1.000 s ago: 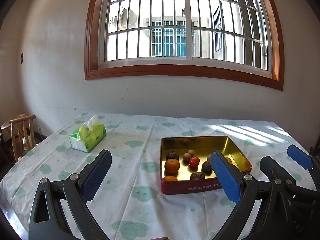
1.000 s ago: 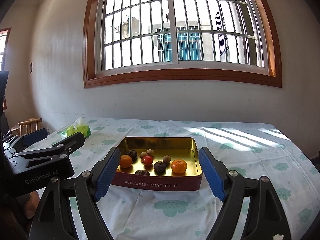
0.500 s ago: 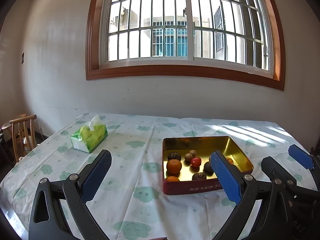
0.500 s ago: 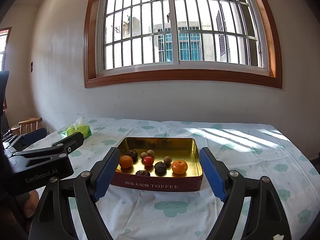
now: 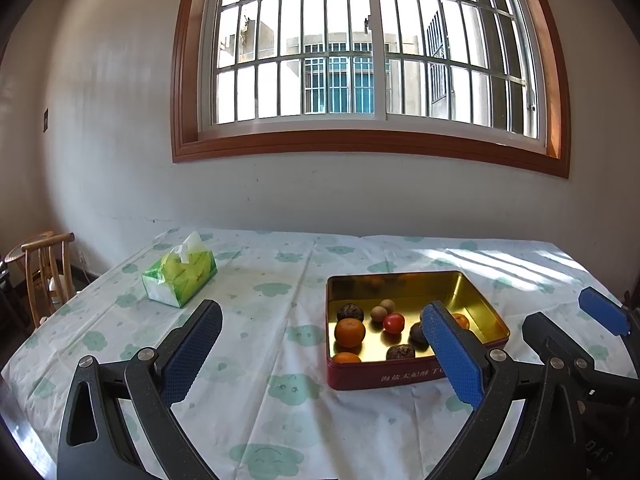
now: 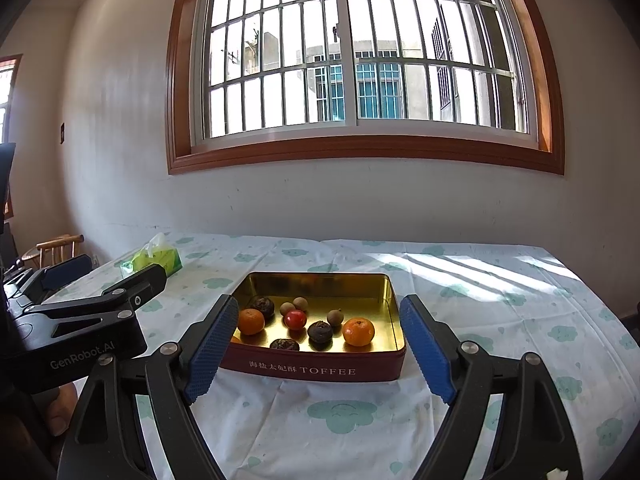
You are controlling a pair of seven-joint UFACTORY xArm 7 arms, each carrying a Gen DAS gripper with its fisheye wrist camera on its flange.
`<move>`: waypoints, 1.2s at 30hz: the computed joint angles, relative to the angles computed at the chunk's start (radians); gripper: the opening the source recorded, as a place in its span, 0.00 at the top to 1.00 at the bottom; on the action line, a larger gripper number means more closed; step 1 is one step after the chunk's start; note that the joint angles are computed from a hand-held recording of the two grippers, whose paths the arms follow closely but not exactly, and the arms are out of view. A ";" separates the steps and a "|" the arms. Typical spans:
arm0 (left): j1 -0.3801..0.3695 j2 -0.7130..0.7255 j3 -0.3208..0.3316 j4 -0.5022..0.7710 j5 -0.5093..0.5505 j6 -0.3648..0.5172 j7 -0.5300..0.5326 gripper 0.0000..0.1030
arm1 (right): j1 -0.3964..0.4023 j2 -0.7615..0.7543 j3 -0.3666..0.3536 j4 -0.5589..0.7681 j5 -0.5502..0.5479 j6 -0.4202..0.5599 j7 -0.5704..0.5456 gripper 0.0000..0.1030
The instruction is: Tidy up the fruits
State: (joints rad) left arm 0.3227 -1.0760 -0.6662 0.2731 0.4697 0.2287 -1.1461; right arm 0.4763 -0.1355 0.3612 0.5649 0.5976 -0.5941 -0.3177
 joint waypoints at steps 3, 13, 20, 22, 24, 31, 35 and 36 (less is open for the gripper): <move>0.000 0.000 -0.001 0.000 0.001 0.000 -0.002 0.03 | 0.001 0.000 0.000 -0.002 0.000 -0.002 0.000 0.19; 0.011 0.012 -0.010 -0.008 0.005 -0.013 -0.008 0.03 | -0.003 -0.003 0.000 -0.006 -0.002 0.009 0.008 0.18; 0.014 0.015 -0.013 -0.010 0.006 -0.016 -0.010 0.03 | -0.005 0.002 -0.003 -0.006 -0.009 0.010 0.013 0.17; 0.018 0.017 -0.018 -0.009 0.006 -0.017 -0.013 0.03 | -0.005 0.006 -0.006 -0.005 -0.014 0.011 0.017 0.17; 0.019 0.018 -0.019 -0.008 0.008 -0.019 -0.013 0.03 | -0.006 0.012 -0.011 -0.003 -0.021 0.011 0.021 0.17; 0.063 0.046 -0.052 -0.001 0.018 -0.052 -0.019 0.03 | -0.022 0.032 -0.051 0.001 -0.086 0.044 0.059 0.15; 0.111 0.069 -0.094 0.019 0.025 -0.064 -0.025 0.03 | -0.057 0.069 -0.083 0.032 -0.116 0.124 0.034 0.14; 0.120 0.072 -0.105 0.023 0.027 -0.064 -0.027 0.03 | -0.069 0.080 -0.090 0.046 -0.110 0.160 0.011 0.14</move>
State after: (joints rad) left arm 0.4432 -1.0043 -0.7713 0.2957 0.4970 0.1647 -1.1736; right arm 0.4072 -0.0559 0.2711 0.6112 0.4879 -0.4344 -0.3068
